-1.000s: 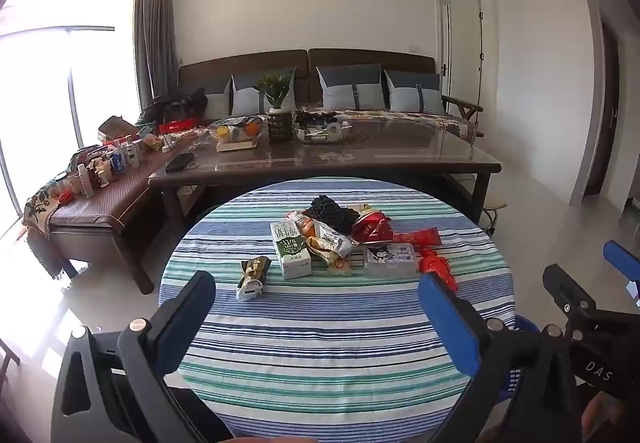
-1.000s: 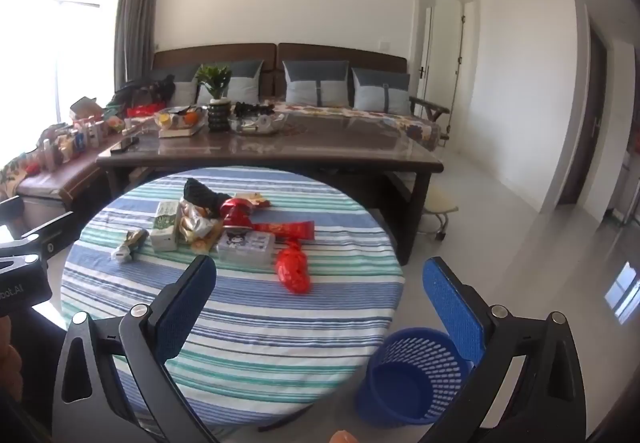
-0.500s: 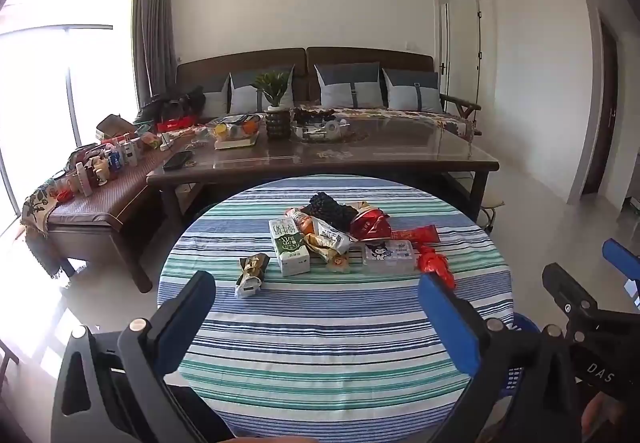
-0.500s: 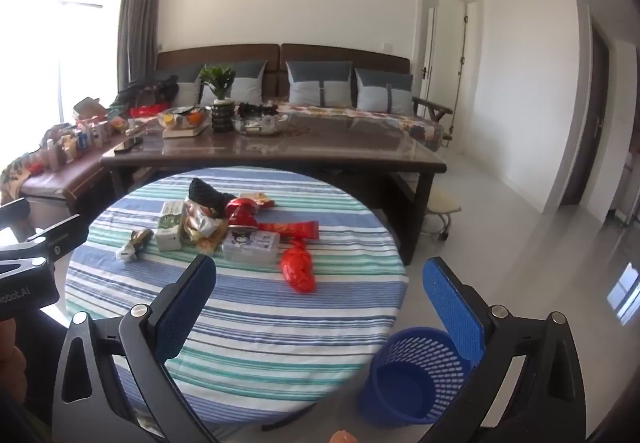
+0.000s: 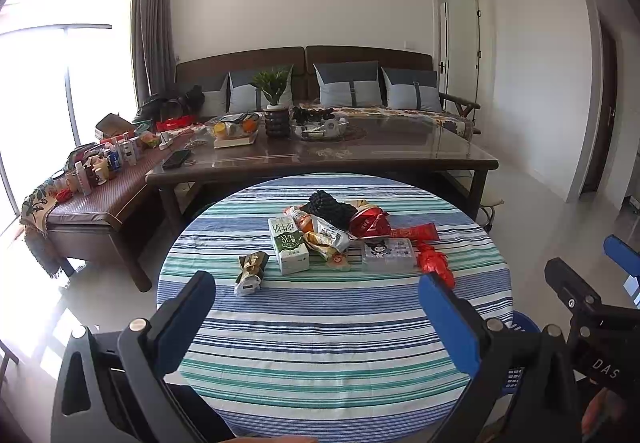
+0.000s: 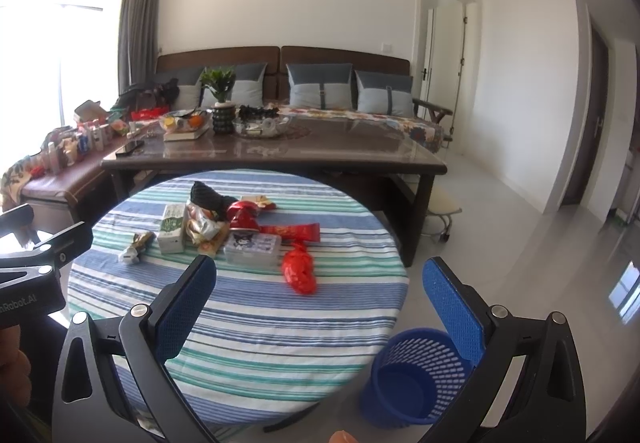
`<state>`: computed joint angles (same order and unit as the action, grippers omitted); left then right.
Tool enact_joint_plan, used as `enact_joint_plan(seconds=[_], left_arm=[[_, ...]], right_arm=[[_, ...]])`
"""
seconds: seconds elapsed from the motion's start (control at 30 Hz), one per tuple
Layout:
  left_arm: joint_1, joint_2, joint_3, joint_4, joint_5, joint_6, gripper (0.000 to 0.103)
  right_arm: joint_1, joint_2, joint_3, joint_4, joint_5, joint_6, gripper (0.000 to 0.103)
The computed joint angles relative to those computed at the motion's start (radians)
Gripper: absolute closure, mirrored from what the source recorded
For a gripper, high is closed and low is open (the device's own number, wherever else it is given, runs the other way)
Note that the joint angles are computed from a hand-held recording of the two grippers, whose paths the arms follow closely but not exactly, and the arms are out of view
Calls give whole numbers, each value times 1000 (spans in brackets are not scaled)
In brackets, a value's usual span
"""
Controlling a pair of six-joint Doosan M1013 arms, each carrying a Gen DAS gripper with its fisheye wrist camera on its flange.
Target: Collect trash
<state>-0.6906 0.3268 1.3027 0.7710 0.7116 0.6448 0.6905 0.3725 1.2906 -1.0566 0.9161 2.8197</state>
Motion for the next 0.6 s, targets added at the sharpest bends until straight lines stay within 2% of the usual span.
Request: enact_joint_plan(seconds=[0.6], left_arm=[[-3,2,-2,-4,-1,6,0]], right_arm=[[1,-1,-2,3,-1,-2,0]])
